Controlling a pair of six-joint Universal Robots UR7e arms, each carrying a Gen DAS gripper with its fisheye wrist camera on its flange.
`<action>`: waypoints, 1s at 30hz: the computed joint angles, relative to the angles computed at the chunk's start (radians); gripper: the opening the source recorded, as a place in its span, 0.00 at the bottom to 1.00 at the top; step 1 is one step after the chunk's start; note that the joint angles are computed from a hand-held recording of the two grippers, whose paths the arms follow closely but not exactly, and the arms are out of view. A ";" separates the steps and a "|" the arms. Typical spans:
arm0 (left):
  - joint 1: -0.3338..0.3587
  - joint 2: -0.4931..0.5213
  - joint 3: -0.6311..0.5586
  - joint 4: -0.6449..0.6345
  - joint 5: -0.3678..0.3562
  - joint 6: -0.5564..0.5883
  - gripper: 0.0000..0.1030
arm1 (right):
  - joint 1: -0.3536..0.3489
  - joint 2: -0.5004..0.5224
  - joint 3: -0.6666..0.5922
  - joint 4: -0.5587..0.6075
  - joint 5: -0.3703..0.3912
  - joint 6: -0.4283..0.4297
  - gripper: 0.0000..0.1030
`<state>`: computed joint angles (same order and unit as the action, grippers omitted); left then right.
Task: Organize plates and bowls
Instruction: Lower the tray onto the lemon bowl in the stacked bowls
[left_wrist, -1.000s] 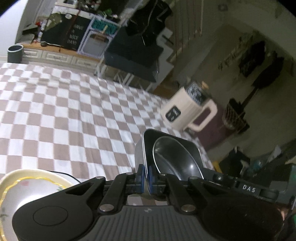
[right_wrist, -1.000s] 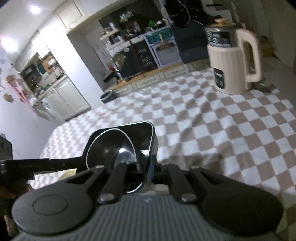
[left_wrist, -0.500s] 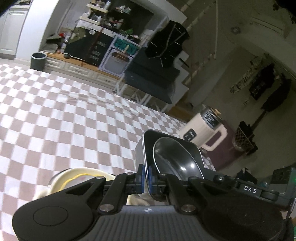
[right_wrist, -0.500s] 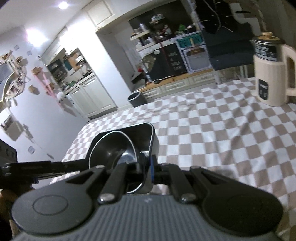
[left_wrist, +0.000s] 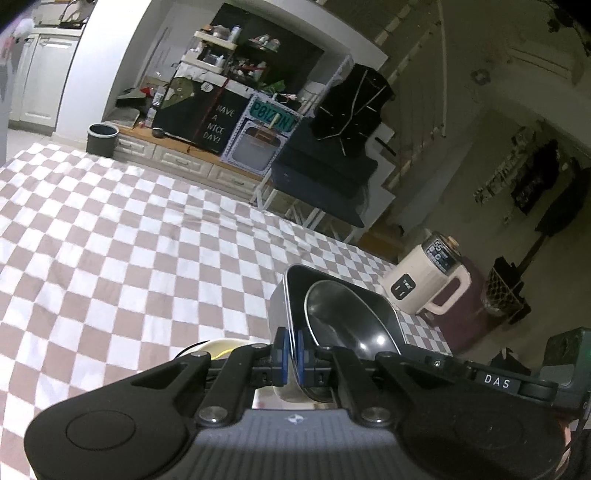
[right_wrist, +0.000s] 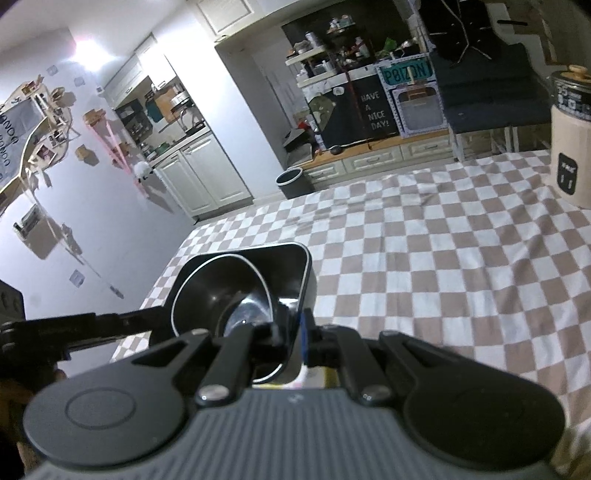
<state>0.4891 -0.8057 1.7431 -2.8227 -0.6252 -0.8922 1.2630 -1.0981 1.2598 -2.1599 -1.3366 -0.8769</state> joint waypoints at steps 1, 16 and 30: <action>0.000 -0.005 0.010 0.000 -0.001 -0.009 0.04 | 0.003 -0.002 0.008 -0.002 -0.006 0.000 0.08; 0.047 -0.033 0.044 0.091 -0.089 -0.056 0.05 | 0.043 0.027 0.033 -0.033 -0.211 -0.031 0.08; 0.064 -0.075 0.093 0.197 -0.139 -0.132 0.05 | 0.078 0.018 0.108 -0.073 -0.317 -0.085 0.08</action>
